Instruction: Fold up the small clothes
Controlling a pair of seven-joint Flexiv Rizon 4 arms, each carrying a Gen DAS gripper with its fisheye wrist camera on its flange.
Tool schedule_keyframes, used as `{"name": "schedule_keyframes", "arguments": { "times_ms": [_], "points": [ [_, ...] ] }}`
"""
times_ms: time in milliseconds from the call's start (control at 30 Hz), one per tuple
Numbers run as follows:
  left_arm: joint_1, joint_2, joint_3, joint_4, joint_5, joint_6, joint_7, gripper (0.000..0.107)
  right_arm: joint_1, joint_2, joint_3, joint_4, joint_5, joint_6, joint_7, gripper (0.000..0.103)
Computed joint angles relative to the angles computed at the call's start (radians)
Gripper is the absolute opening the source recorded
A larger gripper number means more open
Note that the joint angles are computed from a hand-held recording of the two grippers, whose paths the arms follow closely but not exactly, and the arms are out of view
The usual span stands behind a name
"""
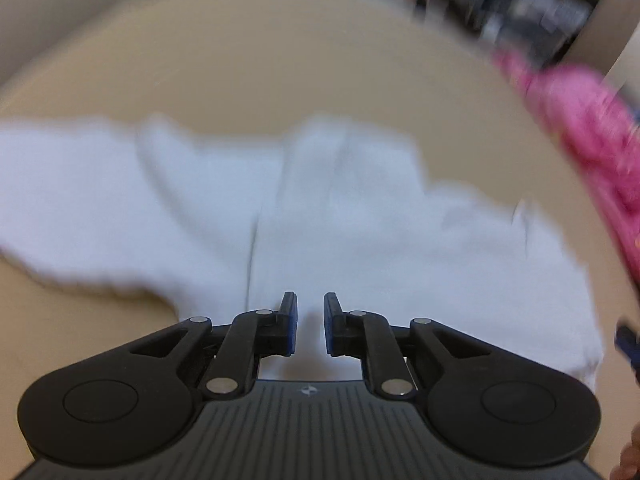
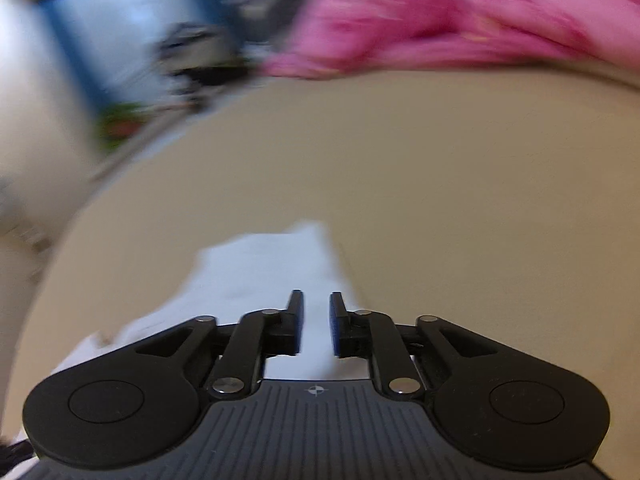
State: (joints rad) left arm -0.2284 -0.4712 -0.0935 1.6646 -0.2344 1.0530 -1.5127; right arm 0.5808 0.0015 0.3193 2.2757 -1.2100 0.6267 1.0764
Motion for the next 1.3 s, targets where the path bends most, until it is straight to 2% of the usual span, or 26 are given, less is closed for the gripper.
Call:
{"name": "schedule_keyframes", "arguments": {
  "times_ms": [33, 67, 100, 133, 167, 233, 267, 300, 367, 500, 600, 733, 833, 1000, 1300],
  "points": [
    [-0.004, -0.007, 0.011, -0.015, 0.018, -0.029, -0.016, 0.014, -0.028, -0.003, -0.044, 0.024, -0.037, 0.144, 0.000, 0.031],
    [0.003, -0.006, 0.001, -0.002, 0.006, 0.008, -0.002, 0.014, -0.057, -0.016, -0.055, 0.034, -0.009, 0.237, -0.027, 0.032],
    [0.004, -0.004, 0.003, -0.005, 0.005, 0.020, 0.004, 0.014, -0.084, -0.034, -0.034, 0.038, 0.084, 0.275, -0.074, 0.031],
    [0.005, 0.001, 0.009, -0.007, 0.010, 0.044, 0.001, 0.018, -0.091, -0.036, -0.028, 0.050, 0.112, 0.281, -0.055, 0.027],
    [0.005, 0.007, 0.025, -0.005, 0.023, 0.093, -0.010, 0.024, -0.078, -0.023, -0.053, 0.069, 0.075, 0.296, 0.004, 0.023],
    [-0.007, 0.002, 0.091, -0.035, 0.077, 0.133, -0.081, 0.037, -0.079, -0.015, -0.047, 0.062, 0.079, 0.276, -0.042, 0.025],
    [-0.005, -0.006, 0.123, -0.057, 0.095, 0.131, -0.126, 0.038, -0.070, -0.015, -0.039, 0.049, 0.076, 0.234, -0.076, 0.028],
    [-0.006, -0.017, 0.157, -0.086, 0.116, 0.113, -0.181, 0.038, -0.063, -0.017, -0.034, 0.036, 0.071, 0.192, -0.110, 0.032],
    [-0.002, -0.037, 0.229, -0.144, 0.169, 0.049, -0.299, 0.038, -0.052, -0.022, -0.028, 0.018, 0.065, 0.161, -0.137, 0.033],
    [0.015, -0.102, 0.338, -0.280, 0.266, -0.147, -0.531, 0.038, -0.066, -0.053, -0.054, 0.009, 0.036, 0.212, -0.163, 0.033],
    [0.046, -0.122, 0.353, -0.318, 0.294, -0.229, -0.647, 0.038, -0.065, -0.065, -0.055, 0.009, 0.064, 0.246, -0.192, 0.033],
    [0.069, -0.130, 0.326, -0.341, 0.337, -0.258, -0.723, 0.038, -0.057, -0.073, -0.056, 0.003, 0.102, 0.248, -0.242, 0.033],
    [0.087, -0.134, 0.302, -0.362, 0.369, -0.276, -0.732, 0.038, -0.055, -0.064, -0.055, 0.011, 0.110, 0.251, -0.250, 0.033],
    [0.116, -0.097, 0.267, -0.318, 0.407, -0.266, -0.766, 0.038, -0.056, -0.054, -0.053, 0.021, 0.111, 0.255, -0.250, 0.033],
    [0.130, -0.112, 0.270, -0.327, 0.430, -0.237, -0.823, 0.039, -0.050, -0.049, -0.042, 0.017, 0.141, 0.235, -0.301, 0.033]
  ]
}}
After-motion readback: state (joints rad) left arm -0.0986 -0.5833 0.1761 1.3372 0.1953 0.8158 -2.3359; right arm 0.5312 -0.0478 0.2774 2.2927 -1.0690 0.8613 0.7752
